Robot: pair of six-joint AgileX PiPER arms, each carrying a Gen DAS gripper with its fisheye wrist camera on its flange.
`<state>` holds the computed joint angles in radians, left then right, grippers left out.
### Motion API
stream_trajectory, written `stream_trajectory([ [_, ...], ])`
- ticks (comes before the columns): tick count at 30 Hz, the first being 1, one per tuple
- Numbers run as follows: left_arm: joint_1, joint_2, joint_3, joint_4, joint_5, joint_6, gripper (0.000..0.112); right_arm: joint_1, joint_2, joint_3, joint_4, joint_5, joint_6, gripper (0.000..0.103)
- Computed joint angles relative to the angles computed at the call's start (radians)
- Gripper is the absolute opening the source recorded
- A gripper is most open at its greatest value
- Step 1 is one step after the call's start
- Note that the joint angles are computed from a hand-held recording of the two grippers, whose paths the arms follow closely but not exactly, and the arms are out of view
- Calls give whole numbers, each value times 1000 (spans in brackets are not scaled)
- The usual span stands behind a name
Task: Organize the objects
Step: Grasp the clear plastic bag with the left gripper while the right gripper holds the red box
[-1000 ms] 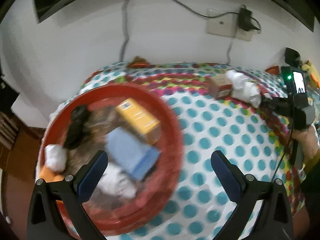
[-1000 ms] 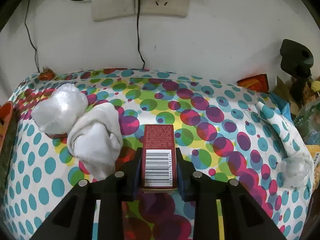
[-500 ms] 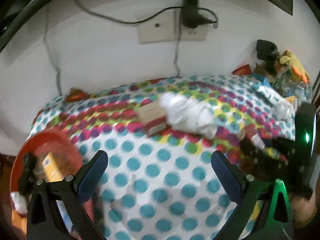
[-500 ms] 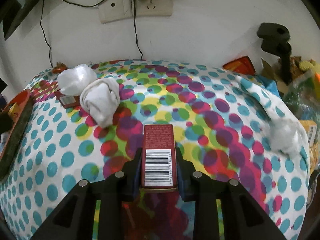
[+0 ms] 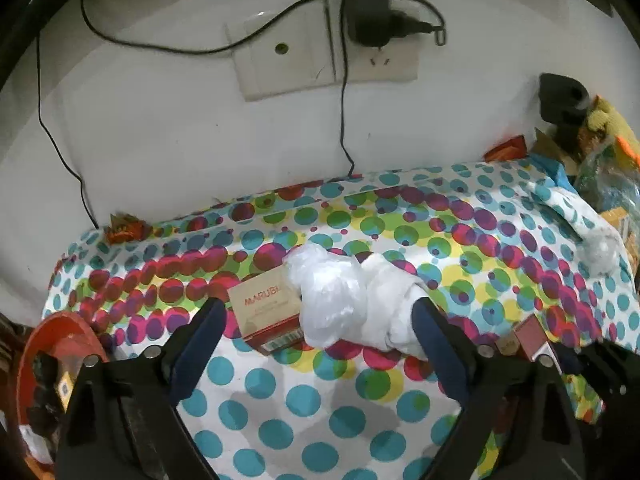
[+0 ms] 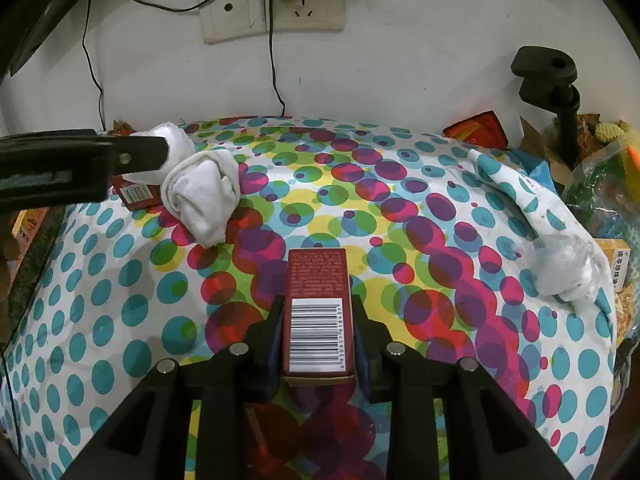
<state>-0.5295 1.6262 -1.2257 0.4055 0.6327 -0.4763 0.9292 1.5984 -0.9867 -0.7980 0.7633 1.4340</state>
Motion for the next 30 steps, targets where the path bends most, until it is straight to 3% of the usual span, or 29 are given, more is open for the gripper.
stream_trajectory([
  [5,26,28,-26,-43,-18,2,87,-6,-7,8,0,-21,8,30],
  [8,34,55,-53,-45,-7,-2,80,-7,-8,9,1,-23,9,30],
  [10,41,71,-62,-66,-4,17,70,-8,-11,10,2,-24,8,31],
  [12,52,84,-67,-110,1,53,52,-10,-13,12,2,-28,8,30],
  [13,52,80,-57,-107,-11,48,52,-11,-14,13,3,-31,9,31],
  [15,43,66,-41,-86,-24,41,33,-11,-14,13,2,-32,11,31],
  [30,49,-119,61,-139,10,169,33,-8,-8,9,-1,-26,11,30],
])
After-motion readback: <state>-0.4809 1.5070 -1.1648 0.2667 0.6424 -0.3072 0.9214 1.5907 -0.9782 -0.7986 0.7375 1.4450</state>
